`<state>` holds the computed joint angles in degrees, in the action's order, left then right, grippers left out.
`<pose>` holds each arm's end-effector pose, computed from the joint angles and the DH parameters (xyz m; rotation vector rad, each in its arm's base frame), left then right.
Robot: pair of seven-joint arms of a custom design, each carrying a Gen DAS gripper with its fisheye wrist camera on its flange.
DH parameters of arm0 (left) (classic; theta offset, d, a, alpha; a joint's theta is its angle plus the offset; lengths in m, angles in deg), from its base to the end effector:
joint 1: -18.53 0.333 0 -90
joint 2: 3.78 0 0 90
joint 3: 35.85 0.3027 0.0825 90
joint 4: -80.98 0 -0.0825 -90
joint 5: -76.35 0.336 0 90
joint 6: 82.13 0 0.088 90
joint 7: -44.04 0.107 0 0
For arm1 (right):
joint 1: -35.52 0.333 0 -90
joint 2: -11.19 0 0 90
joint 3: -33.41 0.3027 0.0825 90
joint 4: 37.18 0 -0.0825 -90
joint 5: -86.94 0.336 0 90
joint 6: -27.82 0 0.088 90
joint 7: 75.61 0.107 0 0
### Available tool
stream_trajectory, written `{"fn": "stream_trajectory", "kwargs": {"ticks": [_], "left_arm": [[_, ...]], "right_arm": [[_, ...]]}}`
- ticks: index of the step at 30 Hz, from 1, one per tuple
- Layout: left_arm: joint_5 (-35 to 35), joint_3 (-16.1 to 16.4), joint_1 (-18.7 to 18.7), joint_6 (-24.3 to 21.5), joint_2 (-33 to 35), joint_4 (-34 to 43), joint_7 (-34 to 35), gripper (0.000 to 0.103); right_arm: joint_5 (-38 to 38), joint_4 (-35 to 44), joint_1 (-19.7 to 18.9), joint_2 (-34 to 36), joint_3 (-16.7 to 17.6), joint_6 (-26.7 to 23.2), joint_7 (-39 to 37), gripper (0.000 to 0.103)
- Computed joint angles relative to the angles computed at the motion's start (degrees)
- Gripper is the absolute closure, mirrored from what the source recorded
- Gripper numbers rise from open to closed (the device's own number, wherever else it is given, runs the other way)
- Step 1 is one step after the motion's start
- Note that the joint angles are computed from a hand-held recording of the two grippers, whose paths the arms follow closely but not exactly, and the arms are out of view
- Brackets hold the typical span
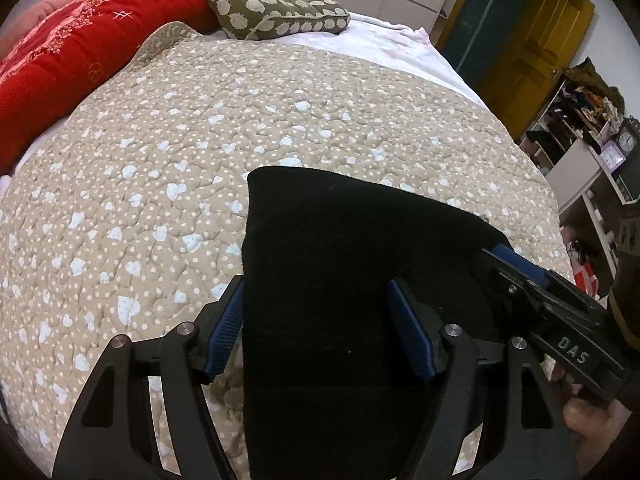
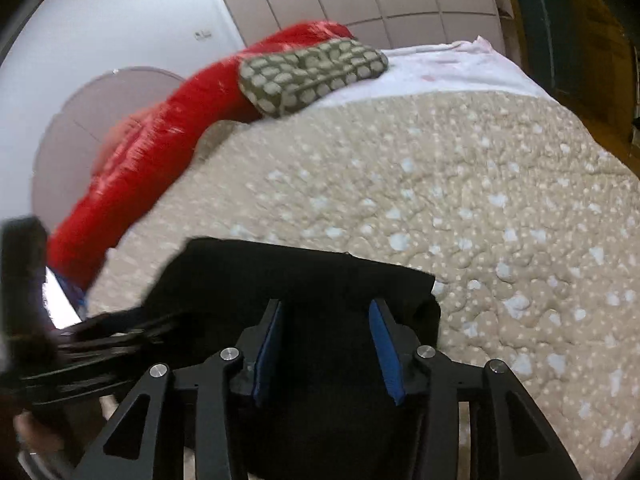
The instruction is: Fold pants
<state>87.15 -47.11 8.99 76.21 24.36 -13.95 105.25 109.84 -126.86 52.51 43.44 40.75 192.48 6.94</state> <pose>0.6359 -0.2255 0.4154 -1.9978 1.9209 -0.8231 0.6494 0.2483 0.4155 -1.8040 1.5324 -0.2397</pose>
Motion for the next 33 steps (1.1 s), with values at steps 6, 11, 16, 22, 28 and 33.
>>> {"fn": "stream_trajectory", "kwargs": {"ticks": [6, 11, 16, 22, 28, 33], "left_arm": [[-1.2, -0.9, 0.9, 0.8, -0.2, -0.8, 0.4, 0.030], [-0.5, -0.1, 0.0, 1.3, -1.1, -2.0, -0.3, 0.030], [2.9, 2.2, -2.0, 1.1, -2.0, -2.7, -4.1, 0.030], [8.8, 4.7, -4.1, 0.5, -5.8, -6.3, -10.2, 0.030], [19.6, 7.4, -6.6, 1.6, -12.0, -12.8, -20.3, 0.030], [28.0, 6.8, -6.3, 1.6, -16.5, -17.3, -28.3, 0.030]], "right_arm": [[0.0, -6.0, -0.7, -5.8, 0.9, 0.8, -2.9, 0.060], [-7.2, -18.7, 6.1, -12.4, -5.6, 6.1, 1.6, 0.060], [-14.6, -19.6, 10.0, -11.8, -10.0, 8.8, 7.2, 0.060], [-1.8, -22.3, -0.5, -15.5, 2.0, 10.4, -0.4, 0.060], [-3.7, -25.7, 4.1, -18.8, -2.6, 12.7, 4.2, 0.060], [-8.9, -27.8, 7.6, -20.9, -6.6, 13.3, 10.2, 0.060]]}}
